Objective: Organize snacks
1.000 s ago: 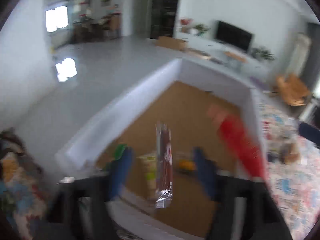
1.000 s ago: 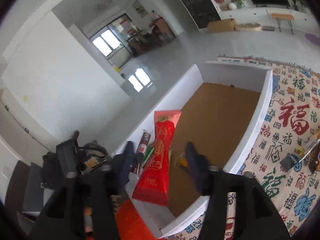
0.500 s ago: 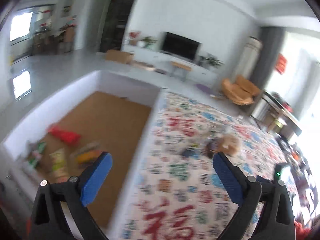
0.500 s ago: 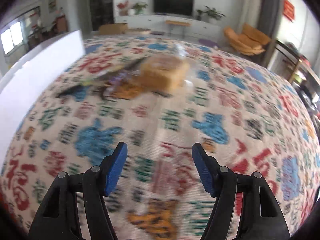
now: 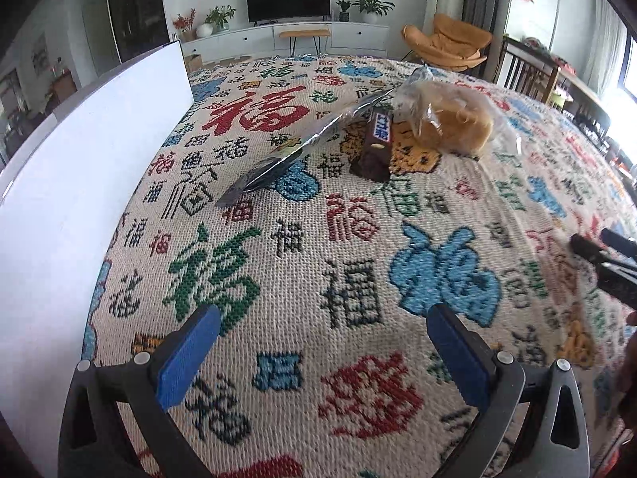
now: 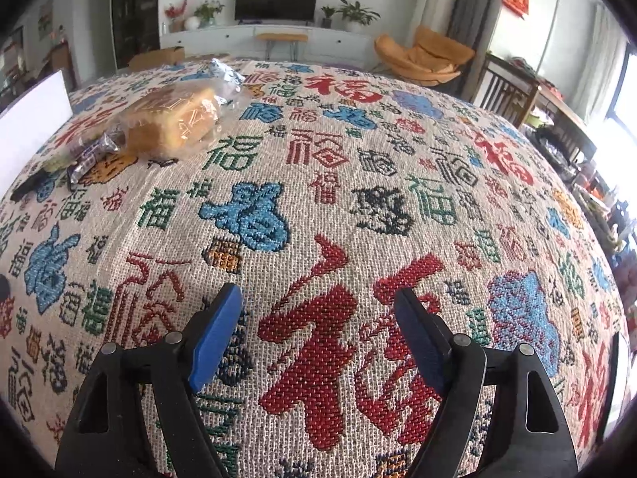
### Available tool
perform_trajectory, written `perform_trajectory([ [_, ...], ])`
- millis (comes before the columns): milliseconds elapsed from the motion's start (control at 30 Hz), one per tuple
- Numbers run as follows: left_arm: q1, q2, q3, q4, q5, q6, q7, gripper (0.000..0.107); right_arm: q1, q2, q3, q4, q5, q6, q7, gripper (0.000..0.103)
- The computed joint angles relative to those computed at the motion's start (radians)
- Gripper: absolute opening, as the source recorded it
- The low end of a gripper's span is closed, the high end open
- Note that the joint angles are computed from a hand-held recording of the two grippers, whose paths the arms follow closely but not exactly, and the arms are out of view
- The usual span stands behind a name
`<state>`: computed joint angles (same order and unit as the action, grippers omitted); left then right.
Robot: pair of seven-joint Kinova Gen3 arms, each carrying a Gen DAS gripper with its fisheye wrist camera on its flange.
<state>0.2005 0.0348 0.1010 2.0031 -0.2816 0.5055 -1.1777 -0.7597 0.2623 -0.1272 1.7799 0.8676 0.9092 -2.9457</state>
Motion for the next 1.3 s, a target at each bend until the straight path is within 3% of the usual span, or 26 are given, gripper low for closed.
perform_trajectory([
  [167,-0.026,-0.001,-0.011,0.017,0.061,-0.042,-0.051,0.103,0.071,-0.051,-0.008,0.060,-0.058,-0.133,-0.008,0.085],
  [1300,-0.027,-0.010,-0.006,0.017,0.057,-0.032,-0.046,0.103,0.055,-0.042,0.000,0.050,-0.058,-0.118,-0.003,0.085],
])
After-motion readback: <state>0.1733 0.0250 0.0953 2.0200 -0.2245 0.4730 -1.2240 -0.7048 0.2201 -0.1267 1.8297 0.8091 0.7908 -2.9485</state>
